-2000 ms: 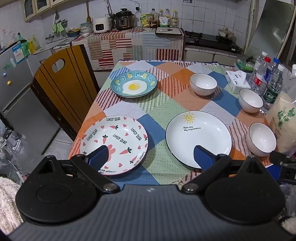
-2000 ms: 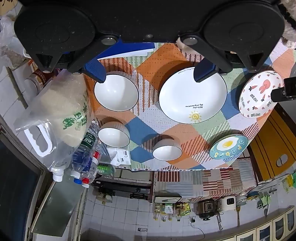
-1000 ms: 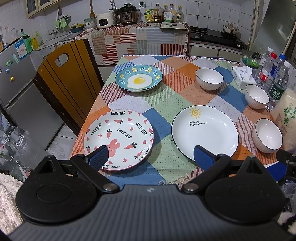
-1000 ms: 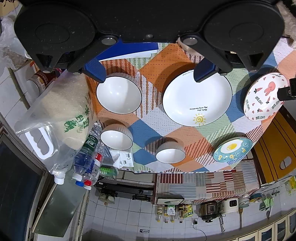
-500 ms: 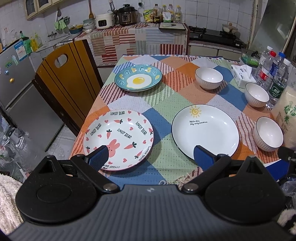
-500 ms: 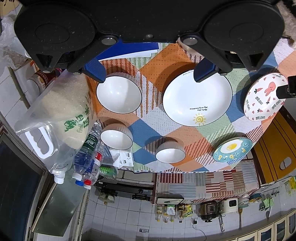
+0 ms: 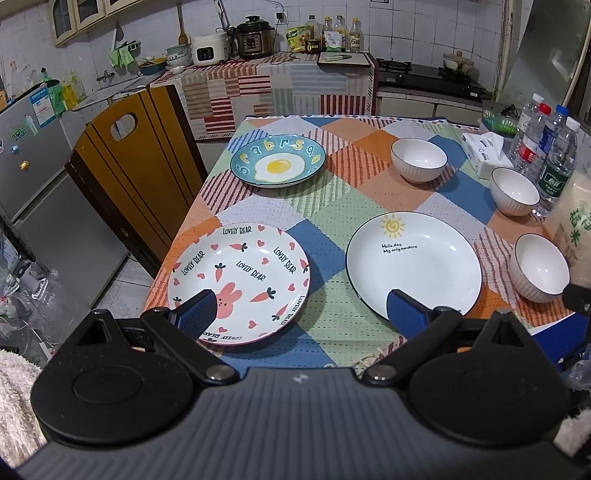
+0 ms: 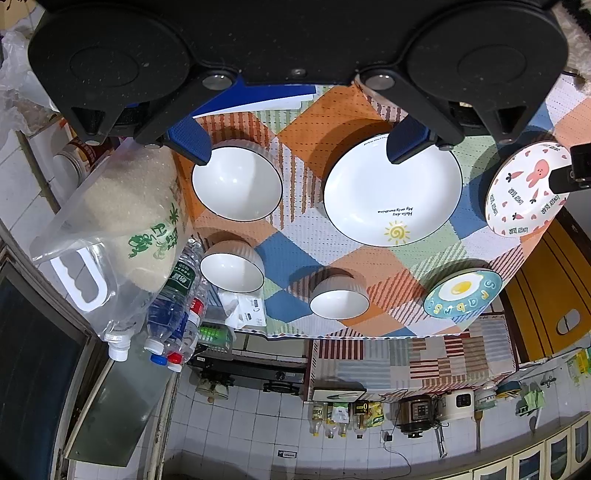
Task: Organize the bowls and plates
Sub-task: 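Move the left tool toward the white sun-print plate, then close the left tool on the rim of the sun-print plate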
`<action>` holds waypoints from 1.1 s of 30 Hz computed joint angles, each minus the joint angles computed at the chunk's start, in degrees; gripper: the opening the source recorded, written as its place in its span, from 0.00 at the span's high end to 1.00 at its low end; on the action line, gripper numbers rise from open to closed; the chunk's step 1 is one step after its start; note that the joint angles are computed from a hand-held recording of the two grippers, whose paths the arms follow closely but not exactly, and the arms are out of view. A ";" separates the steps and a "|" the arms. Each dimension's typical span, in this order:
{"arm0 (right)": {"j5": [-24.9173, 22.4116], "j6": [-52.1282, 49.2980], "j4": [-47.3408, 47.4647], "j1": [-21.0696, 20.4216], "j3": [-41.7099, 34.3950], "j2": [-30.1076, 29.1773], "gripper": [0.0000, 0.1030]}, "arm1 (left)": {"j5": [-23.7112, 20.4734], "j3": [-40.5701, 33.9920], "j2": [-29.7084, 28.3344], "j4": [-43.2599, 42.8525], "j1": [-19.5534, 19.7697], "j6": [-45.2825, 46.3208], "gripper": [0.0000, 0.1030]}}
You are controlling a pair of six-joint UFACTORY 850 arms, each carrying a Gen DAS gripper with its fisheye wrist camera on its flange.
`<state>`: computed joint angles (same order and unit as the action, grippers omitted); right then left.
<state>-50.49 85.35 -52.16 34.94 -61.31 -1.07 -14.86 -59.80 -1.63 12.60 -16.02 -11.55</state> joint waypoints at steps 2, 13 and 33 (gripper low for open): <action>-0.03 0.03 -0.04 0.03 -0.03 -0.02 0.01 | 0.02 0.10 -0.10 1.27 0.06 -0.87 0.03; 4.97 12.69 -18.38 -0.46 4.87 2.97 0.01 | -3.78 -5.39 -4.31 -26.11 2.58 29.24 0.04; 43.02 35.35 -31.84 -15.67 10.79 -2.61 0.26 | -14.08 -22.97 -23.25 -51.65 4.70 68.57 0.04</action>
<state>-7.47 120.70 -84.00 19.26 -50.53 -3.68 -28.94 -82.77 -24.88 -39.05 -11.32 57.03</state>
